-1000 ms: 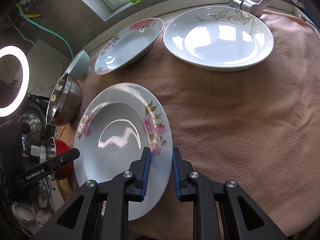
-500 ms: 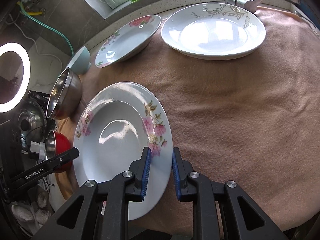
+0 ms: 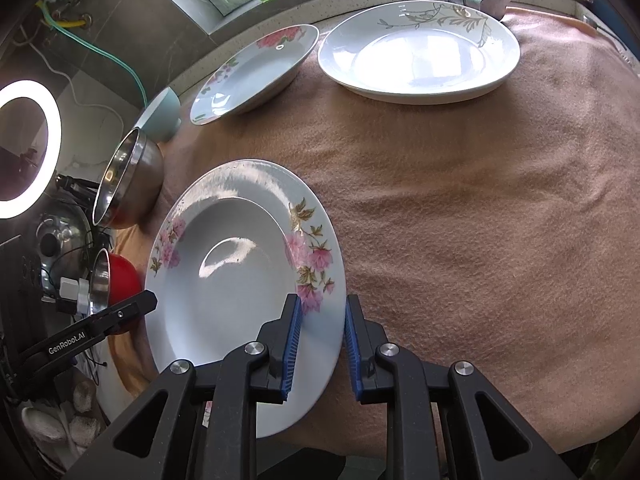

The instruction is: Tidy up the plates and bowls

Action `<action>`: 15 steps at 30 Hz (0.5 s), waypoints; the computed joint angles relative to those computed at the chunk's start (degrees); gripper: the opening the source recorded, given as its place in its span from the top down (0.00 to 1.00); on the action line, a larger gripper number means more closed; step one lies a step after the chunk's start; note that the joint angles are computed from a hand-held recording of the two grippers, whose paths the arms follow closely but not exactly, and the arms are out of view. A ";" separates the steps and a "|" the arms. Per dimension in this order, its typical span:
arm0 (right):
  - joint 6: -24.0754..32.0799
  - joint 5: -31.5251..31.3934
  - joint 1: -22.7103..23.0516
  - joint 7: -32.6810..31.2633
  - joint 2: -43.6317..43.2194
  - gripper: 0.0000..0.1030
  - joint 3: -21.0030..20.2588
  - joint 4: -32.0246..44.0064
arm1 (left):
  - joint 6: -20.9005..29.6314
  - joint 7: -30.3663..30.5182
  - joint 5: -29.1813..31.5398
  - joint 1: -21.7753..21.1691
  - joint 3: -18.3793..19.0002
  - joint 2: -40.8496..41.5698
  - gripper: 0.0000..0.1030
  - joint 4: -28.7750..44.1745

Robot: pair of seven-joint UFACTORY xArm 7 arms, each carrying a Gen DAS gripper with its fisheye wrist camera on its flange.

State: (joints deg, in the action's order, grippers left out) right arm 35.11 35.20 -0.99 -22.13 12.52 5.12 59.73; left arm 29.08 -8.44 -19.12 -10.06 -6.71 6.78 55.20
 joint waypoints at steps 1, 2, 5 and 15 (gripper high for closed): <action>0.05 0.00 -0.05 -0.09 -0.14 0.81 -0.01 -0.16 | 0.01 -0.02 0.02 -0.01 0.01 -0.11 0.71 -0.13; 0.28 -0.12 -0.09 -0.09 -0.13 0.81 -0.08 -0.02 | -0.01 0.01 0.00 -0.01 0.02 -0.14 0.71 -0.17; 0.50 -0.24 -0.09 -0.01 -0.02 0.81 -0.12 0.21 | 0.12 0.20 -0.08 0.08 0.09 -0.14 0.71 -0.10; 0.75 -0.46 -0.08 0.26 -0.11 0.81 -0.13 0.21 | 0.51 -0.19 0.41 0.12 0.10 0.92 0.71 1.31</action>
